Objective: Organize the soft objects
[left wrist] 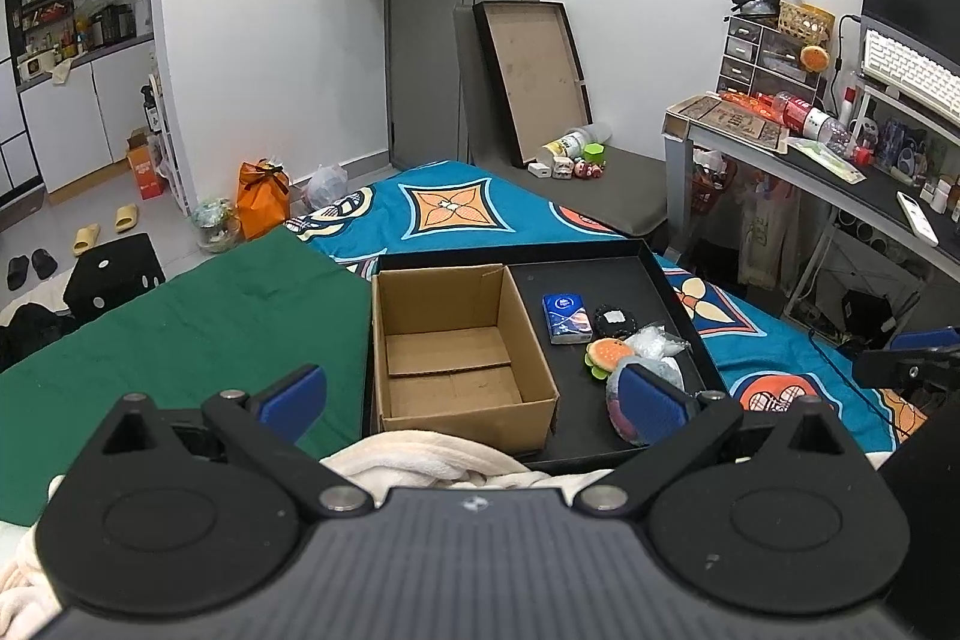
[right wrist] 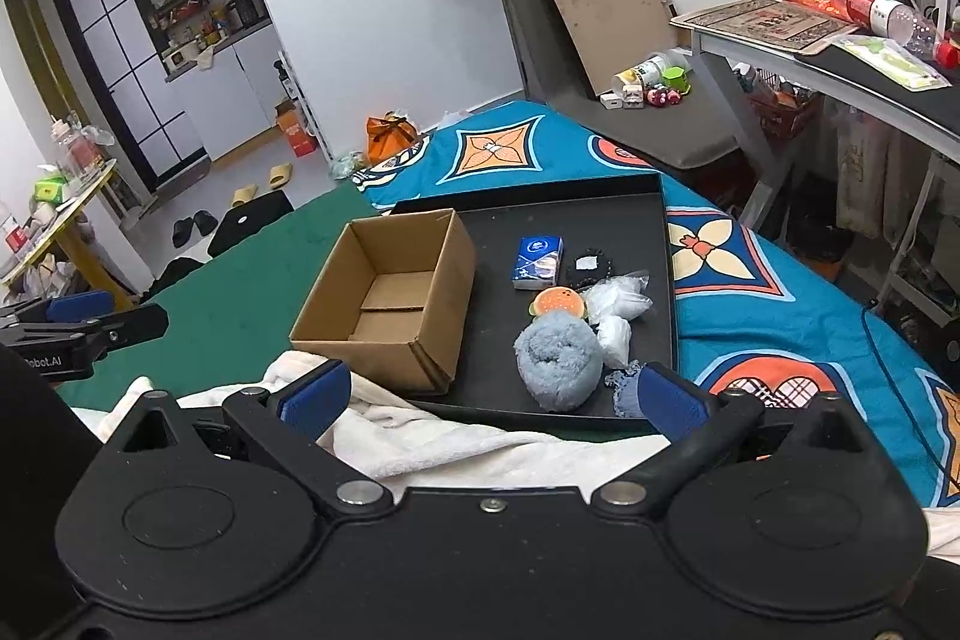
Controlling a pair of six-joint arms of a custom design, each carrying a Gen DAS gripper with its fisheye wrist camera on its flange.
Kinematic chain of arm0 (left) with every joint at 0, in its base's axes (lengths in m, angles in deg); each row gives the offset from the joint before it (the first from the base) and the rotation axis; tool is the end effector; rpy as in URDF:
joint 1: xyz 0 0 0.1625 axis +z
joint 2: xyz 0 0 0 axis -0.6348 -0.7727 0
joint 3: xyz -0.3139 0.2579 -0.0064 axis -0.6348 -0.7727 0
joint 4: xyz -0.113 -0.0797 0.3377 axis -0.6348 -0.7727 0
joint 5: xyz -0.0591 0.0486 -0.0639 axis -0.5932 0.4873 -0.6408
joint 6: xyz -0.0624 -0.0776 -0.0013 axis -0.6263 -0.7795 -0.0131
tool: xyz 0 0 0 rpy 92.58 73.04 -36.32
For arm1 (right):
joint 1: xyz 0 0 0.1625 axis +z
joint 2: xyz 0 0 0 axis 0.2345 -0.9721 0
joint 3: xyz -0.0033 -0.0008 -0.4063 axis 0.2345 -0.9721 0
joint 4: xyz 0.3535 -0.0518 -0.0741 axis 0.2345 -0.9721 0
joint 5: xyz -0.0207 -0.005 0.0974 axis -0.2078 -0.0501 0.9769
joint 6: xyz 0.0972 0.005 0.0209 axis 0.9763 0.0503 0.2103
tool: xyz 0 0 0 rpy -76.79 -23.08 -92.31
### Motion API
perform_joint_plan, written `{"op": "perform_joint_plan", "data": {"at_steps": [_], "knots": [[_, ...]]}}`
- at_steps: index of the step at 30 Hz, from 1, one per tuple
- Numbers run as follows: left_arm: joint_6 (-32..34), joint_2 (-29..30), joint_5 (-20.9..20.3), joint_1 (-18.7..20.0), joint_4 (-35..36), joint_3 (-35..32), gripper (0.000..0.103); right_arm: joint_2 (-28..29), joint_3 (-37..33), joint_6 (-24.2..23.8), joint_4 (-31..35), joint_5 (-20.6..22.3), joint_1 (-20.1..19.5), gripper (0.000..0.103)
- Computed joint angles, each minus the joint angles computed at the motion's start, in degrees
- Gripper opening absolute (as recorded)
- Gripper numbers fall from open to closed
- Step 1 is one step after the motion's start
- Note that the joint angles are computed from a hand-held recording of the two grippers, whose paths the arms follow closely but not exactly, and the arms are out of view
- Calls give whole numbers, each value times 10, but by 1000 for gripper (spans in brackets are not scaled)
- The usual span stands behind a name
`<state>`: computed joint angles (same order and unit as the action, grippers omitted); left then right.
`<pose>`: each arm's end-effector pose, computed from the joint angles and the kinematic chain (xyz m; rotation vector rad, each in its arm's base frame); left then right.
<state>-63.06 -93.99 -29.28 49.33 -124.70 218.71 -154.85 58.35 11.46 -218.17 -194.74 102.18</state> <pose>-0.2372 -0.2641 0.2433 0.3307 2.1310 -1.1108 0.2614 -0.3326 0.1879 0.7488 -2.5453 0.8217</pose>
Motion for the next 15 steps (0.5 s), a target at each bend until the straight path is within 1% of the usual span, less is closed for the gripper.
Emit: {"op": "perform_joint_plan", "data": {"at_steps": [3,11,15], "knots": [[2,-4,0,-1,-7,2,103,1,0,2,0,-3,3,103],[-14,-3,-2,-5,12,-1,103,4,-1,-1,1,-8,4,103],[-8,-4,-3,-4,3,1,103,8,-2,-2,-2,-13,5,103]]}}
